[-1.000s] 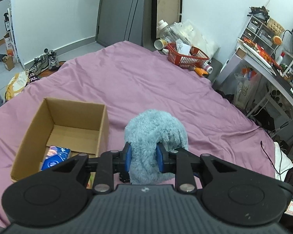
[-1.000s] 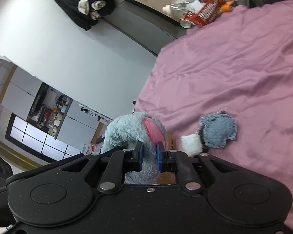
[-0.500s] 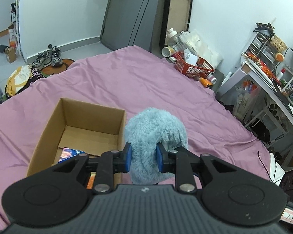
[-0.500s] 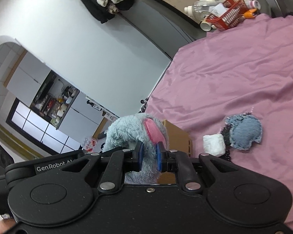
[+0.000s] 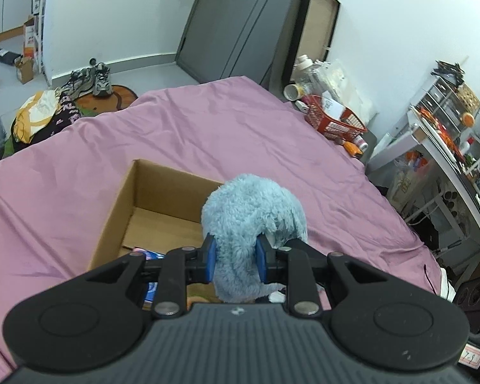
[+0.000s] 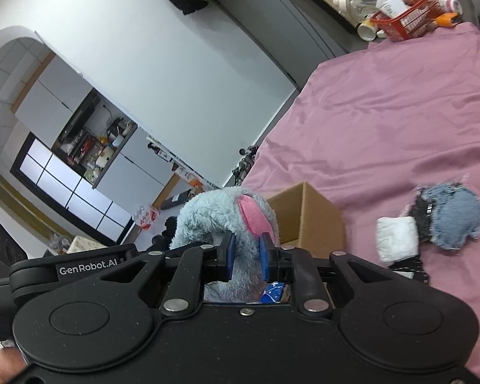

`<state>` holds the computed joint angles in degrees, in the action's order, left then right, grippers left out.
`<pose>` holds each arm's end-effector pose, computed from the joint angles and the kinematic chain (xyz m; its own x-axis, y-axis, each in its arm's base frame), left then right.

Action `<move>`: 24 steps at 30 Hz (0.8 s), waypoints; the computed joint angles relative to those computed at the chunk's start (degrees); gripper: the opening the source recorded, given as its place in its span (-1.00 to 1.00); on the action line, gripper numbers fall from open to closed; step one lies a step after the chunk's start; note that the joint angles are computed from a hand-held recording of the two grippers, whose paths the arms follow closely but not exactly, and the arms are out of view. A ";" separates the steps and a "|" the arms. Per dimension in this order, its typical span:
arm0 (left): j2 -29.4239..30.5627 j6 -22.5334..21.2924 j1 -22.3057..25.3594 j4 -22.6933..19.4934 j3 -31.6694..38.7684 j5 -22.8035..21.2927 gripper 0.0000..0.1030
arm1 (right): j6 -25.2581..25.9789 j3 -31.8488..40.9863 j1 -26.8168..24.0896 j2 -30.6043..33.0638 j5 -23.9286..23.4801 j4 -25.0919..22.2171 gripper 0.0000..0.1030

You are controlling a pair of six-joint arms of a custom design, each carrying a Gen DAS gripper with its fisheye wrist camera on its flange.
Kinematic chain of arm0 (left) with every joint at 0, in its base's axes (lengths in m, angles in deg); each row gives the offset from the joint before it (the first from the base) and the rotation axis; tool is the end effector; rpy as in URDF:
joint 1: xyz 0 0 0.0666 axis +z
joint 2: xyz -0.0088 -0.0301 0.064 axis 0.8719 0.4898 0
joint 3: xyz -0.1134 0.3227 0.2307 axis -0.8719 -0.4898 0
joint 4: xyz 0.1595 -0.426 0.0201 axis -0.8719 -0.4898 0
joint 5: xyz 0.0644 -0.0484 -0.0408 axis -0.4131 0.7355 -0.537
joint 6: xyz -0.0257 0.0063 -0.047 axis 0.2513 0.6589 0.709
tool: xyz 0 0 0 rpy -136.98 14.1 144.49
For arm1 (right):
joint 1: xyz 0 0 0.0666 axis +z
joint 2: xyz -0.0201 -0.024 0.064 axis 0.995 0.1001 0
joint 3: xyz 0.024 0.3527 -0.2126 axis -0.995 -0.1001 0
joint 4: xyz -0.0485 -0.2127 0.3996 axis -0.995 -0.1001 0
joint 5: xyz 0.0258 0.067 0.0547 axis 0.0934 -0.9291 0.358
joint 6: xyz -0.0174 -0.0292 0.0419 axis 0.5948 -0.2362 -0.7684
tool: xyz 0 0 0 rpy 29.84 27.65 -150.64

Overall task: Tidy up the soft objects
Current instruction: 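Carry the fluffy plush over the box with the right gripper and lower it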

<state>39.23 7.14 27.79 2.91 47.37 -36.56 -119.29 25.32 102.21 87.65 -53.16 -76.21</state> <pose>0.3574 -0.2288 0.5263 -0.7892 -0.1970 -0.5817 0.0426 0.9274 -0.3717 0.3206 0.1154 0.4224 -0.6942 0.3995 -0.5987 -0.1608 0.7247 0.6700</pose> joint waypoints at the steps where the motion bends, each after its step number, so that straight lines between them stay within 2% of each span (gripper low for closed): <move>1: -0.08 -0.01 0.70 0.10 -0.29 0.60 -0.54 | 0.08 0.37 0.63 0.75 0.40 -0.13 -0.64; 10: 0.98 -0.04 6.85 0.14 -2.43 5.85 -0.58 | 0.51 1.96 2.63 4.10 1.87 -1.06 -0.60; 17: 2.53 -0.20 8.83 0.65 -2.93 6.86 -0.57 | 0.88 2.35 2.84 4.96 2.46 -2.54 -0.60; 19: 3.14 -0.02 8.97 0.83 -2.78 6.03 -0.52 | 0.94 2.33 2.81 4.84 2.43 -2.79 -0.61; 22: 4.13 -0.64 8.34 0.24 -1.83 1.98 -0.46 | 1.03 2.59 2.90 4.96 2.61 -3.37 -0.60; 24: 4.62 -0.81 8.00 -0.92 -0.99 -0.01 -0.35 | 1.01 2.80 2.78 5.00 2.35 -3.87 -0.60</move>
